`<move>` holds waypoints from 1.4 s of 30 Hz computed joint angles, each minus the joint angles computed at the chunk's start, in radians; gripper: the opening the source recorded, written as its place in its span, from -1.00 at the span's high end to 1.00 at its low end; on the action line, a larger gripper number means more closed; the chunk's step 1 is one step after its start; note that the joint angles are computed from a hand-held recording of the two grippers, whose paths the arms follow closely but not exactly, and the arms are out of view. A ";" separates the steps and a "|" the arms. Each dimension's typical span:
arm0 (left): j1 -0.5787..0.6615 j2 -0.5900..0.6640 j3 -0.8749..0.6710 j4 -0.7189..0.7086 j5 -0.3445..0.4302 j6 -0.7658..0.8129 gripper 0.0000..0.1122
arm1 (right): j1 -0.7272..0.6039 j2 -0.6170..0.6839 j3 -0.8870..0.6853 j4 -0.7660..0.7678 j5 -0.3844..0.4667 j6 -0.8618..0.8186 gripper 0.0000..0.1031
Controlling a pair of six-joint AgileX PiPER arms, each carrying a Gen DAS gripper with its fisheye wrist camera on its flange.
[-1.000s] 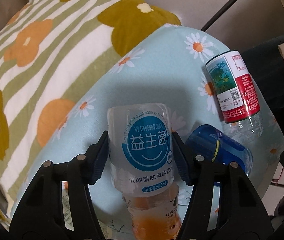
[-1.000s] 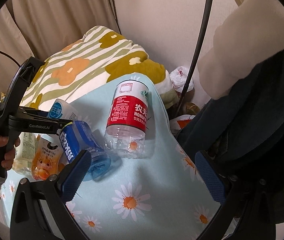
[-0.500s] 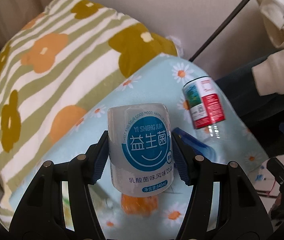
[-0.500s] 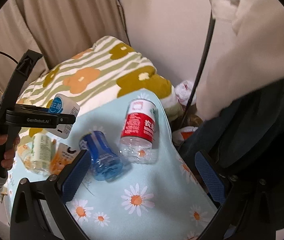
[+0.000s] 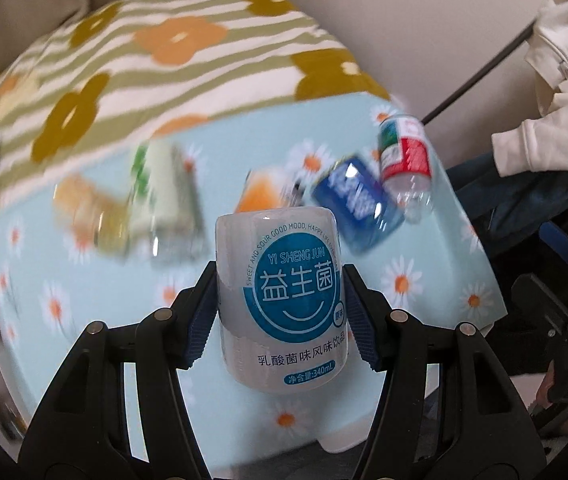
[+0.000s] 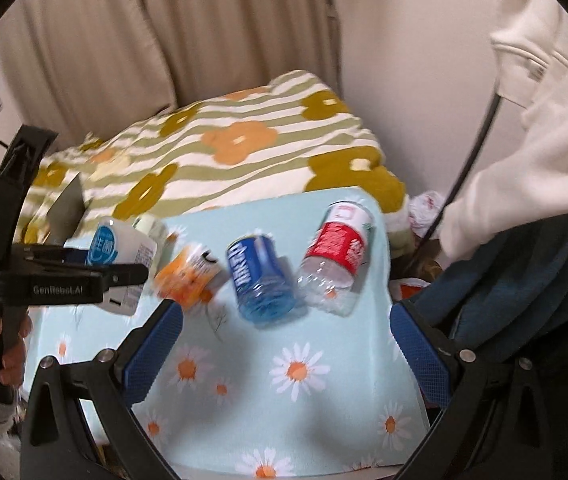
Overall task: Flip cup upright
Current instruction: 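Lift the white cup with the left gripper, set it on the cloth, open, then close the right gripper around the white cup's body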
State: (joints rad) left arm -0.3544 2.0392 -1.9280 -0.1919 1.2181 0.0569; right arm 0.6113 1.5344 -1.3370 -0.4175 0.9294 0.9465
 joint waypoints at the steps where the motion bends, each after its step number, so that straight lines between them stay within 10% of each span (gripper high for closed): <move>1: 0.003 -0.036 0.076 -0.001 -0.038 -0.014 -0.14 | 0.005 -0.005 0.011 0.008 -0.010 -0.020 -1.00; 15: -0.016 -0.229 0.677 0.000 -0.391 -0.180 -0.14 | 0.082 -0.018 0.187 0.061 -0.129 -0.101 -1.00; 29: -0.027 -0.244 0.748 0.032 -0.470 -0.218 -0.21 | 0.092 -0.023 0.239 0.070 -0.172 -0.107 -1.00; 34: -0.055 -0.293 0.749 0.149 -0.482 -0.320 -0.77 | 0.097 -0.027 0.238 0.061 -0.176 -0.103 -1.00; 42: -0.044 -0.489 0.722 0.328 -0.323 -0.473 -0.84 | 0.051 -0.008 0.093 0.195 -0.100 -0.294 -1.00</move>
State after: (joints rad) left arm -0.3988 1.5501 -1.2061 0.1357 0.8955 -0.4163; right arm 0.6626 1.5265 -1.2441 -0.2224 0.8297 0.6522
